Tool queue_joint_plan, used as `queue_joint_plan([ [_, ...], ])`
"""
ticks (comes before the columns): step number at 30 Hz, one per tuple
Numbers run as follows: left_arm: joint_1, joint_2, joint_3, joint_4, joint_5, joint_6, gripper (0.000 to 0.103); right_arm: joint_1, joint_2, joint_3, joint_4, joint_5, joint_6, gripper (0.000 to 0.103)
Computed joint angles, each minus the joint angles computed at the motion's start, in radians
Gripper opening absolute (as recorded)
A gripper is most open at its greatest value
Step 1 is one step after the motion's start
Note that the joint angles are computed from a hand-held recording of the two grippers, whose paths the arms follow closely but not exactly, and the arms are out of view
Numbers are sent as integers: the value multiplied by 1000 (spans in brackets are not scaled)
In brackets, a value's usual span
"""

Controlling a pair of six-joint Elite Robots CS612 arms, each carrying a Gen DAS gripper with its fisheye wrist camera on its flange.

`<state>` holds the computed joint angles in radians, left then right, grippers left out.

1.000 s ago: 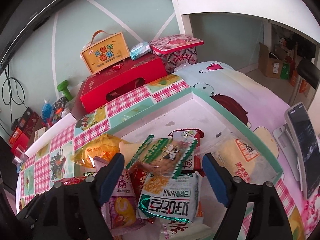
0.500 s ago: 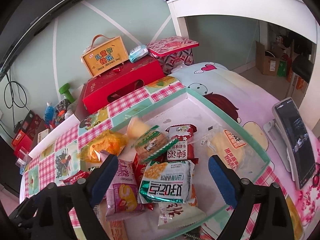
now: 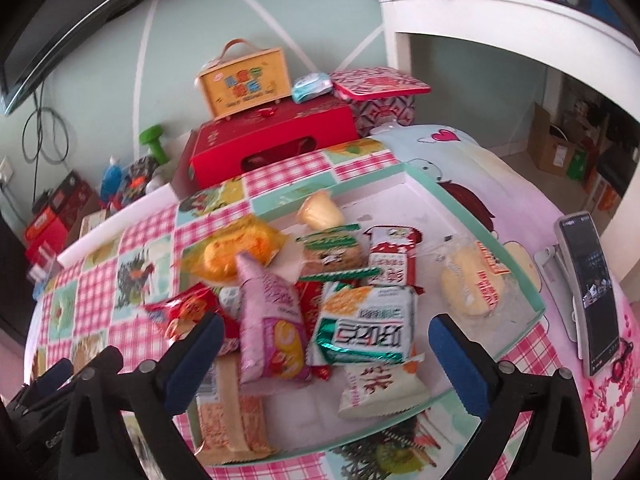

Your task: Organize snacks

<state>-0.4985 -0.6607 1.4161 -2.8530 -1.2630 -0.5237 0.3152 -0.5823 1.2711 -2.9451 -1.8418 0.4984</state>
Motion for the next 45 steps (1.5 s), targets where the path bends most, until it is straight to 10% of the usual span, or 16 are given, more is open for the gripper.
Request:
queue_joint_plan([
  [13,-6,-48,84,157,101,-61,95,43,-14,39,-21,-2,-71,103],
  [45,-9,-95,211,109,69,-80,95,62,-48,141,-10,11,-70,103],
])
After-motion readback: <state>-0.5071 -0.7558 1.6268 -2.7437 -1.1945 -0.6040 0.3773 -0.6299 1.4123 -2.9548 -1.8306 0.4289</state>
